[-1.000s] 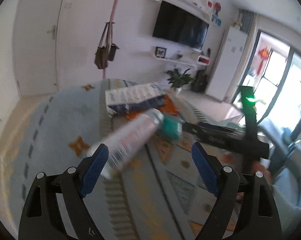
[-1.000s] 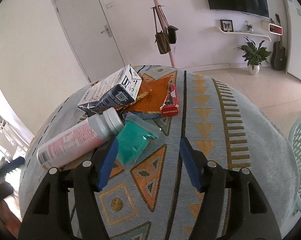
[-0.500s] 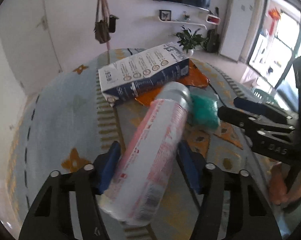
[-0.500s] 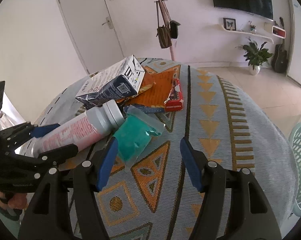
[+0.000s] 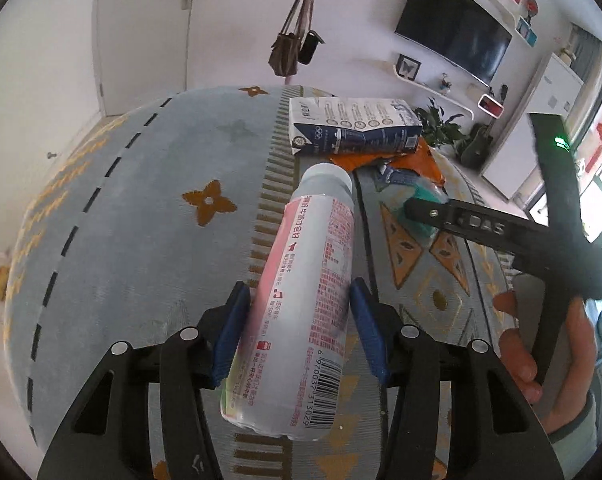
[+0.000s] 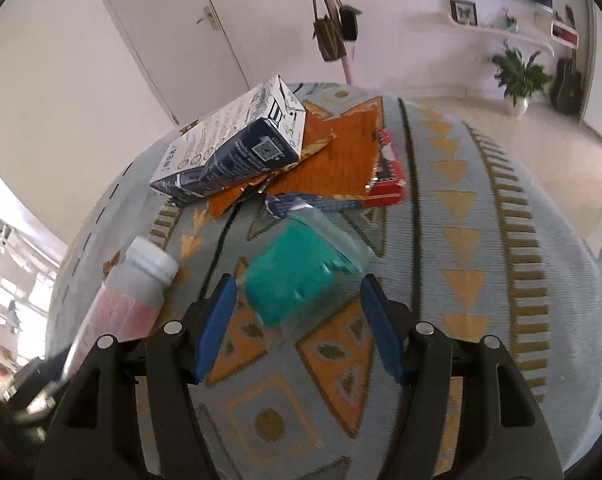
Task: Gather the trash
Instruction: 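Grasp the pink-white bottle with the left tool while the right reaches the teal packet, then close the right tool on the teal plastic packet and lift it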
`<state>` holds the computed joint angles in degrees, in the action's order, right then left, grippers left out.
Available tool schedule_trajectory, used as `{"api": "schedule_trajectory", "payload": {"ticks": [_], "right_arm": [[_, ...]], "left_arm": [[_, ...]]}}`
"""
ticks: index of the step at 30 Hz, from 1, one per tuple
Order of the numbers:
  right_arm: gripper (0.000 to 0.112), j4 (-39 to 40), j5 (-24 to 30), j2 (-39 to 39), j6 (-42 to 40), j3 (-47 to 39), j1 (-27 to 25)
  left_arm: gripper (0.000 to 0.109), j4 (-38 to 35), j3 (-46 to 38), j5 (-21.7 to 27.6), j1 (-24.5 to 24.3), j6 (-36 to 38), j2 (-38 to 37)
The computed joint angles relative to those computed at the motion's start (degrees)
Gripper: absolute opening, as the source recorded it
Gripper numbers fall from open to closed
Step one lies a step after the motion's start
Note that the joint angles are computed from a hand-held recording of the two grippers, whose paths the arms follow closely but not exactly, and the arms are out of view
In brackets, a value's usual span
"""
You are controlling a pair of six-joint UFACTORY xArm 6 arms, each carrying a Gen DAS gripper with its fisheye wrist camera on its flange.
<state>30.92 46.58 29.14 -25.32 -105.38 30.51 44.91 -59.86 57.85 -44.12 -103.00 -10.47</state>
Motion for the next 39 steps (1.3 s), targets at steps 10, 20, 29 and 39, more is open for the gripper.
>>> {"api": "schedule_trajectory", "payload": {"ticks": [10,20,29,39], "right_arm": [[0.061,-5.40,-0.15,1.05,5.43,-2.19,0.84],[0.061,2.52,-1.58,-10.17,-1.63,13.28,-2.14],[0.060,2.73,2.64,-6.94,-1.50,8.59,-0.84],[0.061,0.78,10.20,7.85,7.62,-13.68,-0.99]], "left_arm": [[0.054,-0.30,-1.79,-0.44,1.73,3.47,1.68],[0.056,1.36,-1.89,0.14,1.34,2.66,4.17],[0.055,2.14,-2.89,2.18,0.46,2.51,5.09],[0.055,2.35,-2.22,1.35,0.78,2.11,4.46]]}}
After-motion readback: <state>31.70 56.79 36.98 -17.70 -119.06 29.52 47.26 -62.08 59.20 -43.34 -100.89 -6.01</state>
